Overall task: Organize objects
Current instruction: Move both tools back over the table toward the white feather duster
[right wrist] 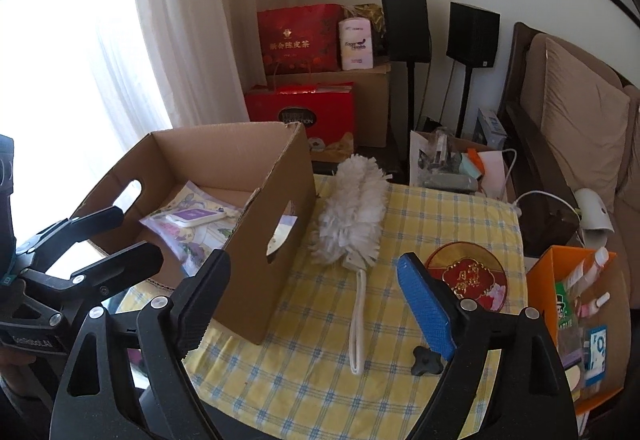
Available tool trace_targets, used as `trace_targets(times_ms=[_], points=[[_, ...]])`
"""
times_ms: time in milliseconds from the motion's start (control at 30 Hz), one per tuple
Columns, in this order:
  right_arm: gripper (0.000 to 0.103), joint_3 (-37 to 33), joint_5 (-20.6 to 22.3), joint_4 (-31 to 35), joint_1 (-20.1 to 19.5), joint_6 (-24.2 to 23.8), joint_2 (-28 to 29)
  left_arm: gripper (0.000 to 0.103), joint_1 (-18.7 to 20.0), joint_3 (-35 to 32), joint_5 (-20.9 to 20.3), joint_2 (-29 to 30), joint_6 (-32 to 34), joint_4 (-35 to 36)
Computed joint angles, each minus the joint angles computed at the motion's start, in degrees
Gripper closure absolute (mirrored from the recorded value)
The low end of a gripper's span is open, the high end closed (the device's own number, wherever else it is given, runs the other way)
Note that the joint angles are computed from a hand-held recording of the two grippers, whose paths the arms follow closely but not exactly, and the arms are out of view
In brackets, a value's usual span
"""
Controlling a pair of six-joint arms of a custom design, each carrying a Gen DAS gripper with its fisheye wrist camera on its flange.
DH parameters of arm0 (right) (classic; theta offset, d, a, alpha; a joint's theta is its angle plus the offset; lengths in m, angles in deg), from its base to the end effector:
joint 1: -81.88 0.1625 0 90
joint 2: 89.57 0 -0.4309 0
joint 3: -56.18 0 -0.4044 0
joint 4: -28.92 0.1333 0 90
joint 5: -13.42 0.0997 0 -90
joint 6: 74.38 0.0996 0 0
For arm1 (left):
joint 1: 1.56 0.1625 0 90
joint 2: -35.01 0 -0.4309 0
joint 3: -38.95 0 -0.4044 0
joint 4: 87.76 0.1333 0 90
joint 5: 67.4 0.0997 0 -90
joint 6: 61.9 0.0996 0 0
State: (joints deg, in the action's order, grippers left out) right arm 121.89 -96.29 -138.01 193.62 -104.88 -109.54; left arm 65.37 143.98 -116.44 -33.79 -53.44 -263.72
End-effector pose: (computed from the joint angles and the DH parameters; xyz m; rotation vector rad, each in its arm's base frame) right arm 0.3967 -0.7257 -0.0085 1.0612 -2.4588 0.7089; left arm -0.0539 -0.6334 0.3527 0.2414 2.3183 -1.1648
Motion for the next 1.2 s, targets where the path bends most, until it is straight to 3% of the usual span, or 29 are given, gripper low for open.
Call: trace_targets(times_ms=[267, 567, 833, 1033, 1200], points=[[0.016, 3.2, -0.1, -1.6, -0.5, 0.9, -1.6, 0.0, -0.2, 0.0, -0.7, 0.6, -0.8, 0.2], [0.016, 5.8, -1.6, -3.0, -3.0, 2.4, -1.9, 0.0, 0.9, -0.1, -4.9, 1.0, -4.2, 3.5], [0.021, 7.1, -0.6, -4.4, -5.4, 1.2, -0.3, 0.0, 0.6, 2.4, -5.1, 1.6, -1.9, -1.0], [0.044, 4.7, -1.3, -1.7, -6.5, 1.4, 2.2, 0.0, 0.9, 2.8, -5.1, 1.5, -3.0, -1.0], [0.058, 1.7, -2.8, 0.5, -7.0, 1.7, 4.5, 0.0, 0.8, 3.0, -5.0, 1.5, -2.7, -1.5]])
